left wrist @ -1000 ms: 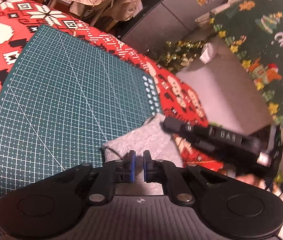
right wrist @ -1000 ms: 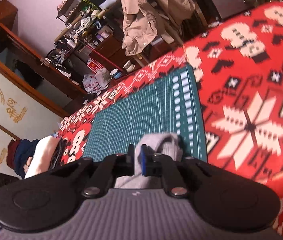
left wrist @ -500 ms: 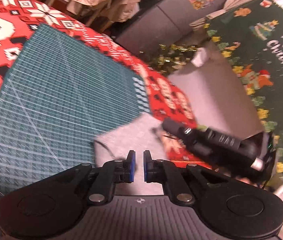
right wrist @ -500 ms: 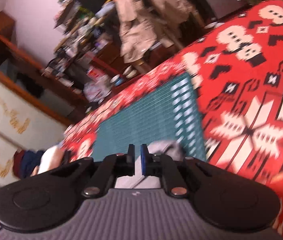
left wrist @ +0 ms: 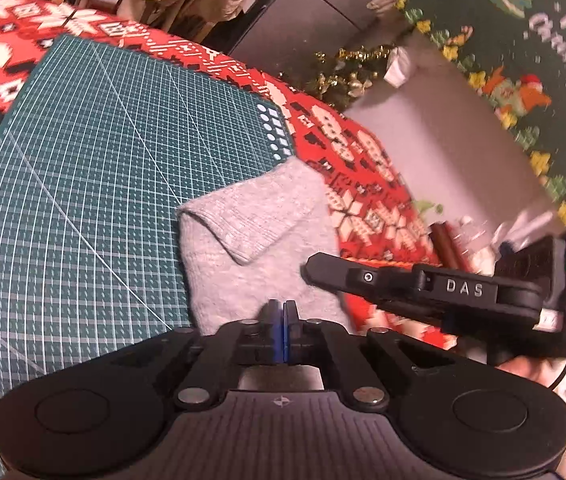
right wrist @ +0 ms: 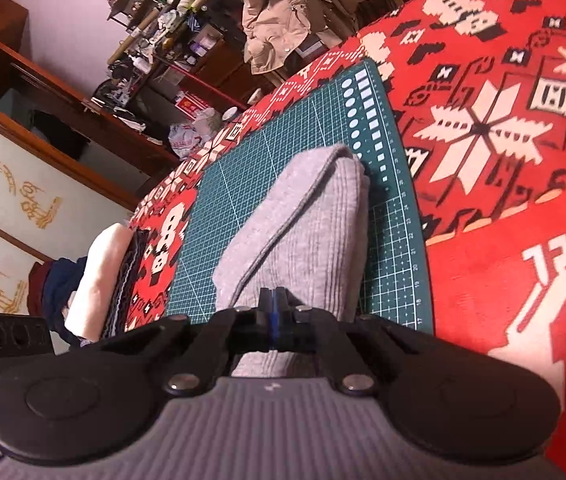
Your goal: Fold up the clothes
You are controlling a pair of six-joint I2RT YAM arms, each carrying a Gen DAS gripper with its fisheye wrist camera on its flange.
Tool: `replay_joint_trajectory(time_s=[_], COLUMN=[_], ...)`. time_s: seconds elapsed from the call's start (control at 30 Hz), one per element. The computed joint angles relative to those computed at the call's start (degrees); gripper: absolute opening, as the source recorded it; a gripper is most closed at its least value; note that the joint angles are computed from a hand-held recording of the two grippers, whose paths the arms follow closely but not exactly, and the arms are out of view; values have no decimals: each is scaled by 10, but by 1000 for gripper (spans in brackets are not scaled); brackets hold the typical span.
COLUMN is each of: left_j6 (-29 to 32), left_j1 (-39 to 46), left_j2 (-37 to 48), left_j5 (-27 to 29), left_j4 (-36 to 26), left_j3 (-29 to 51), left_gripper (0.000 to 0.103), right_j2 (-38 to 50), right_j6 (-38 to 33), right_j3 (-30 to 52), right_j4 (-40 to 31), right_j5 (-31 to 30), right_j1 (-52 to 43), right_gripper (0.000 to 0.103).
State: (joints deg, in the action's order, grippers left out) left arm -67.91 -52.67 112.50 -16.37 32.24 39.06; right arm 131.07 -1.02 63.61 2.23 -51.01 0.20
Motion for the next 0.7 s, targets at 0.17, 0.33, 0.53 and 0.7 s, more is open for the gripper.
replay_joint_trajectory(time_s=[0.17,0.33,0.53,0.7], left_j6=[-30,-40,-81,-99], left_j1=[-18,-27,-26,-34], left_j2=[-7,24,17,-3], left_j5=[8,-3,3,-3], left_j4=[64,44,96,107], left_j3=[-33,-18,-61,-70], left_gripper=[4,3,3,4], right_j2=[-18,20,49,5], right_j6=[-2,12,23,-9], right_j3=[-20,-24,-22,-55], right_j4=[-47,-47,-41,-56], right_j5=[-62,-82,-85,-79], right_j1=[-21,-44,-69,-67], right_gripper=[13,2,0,4])
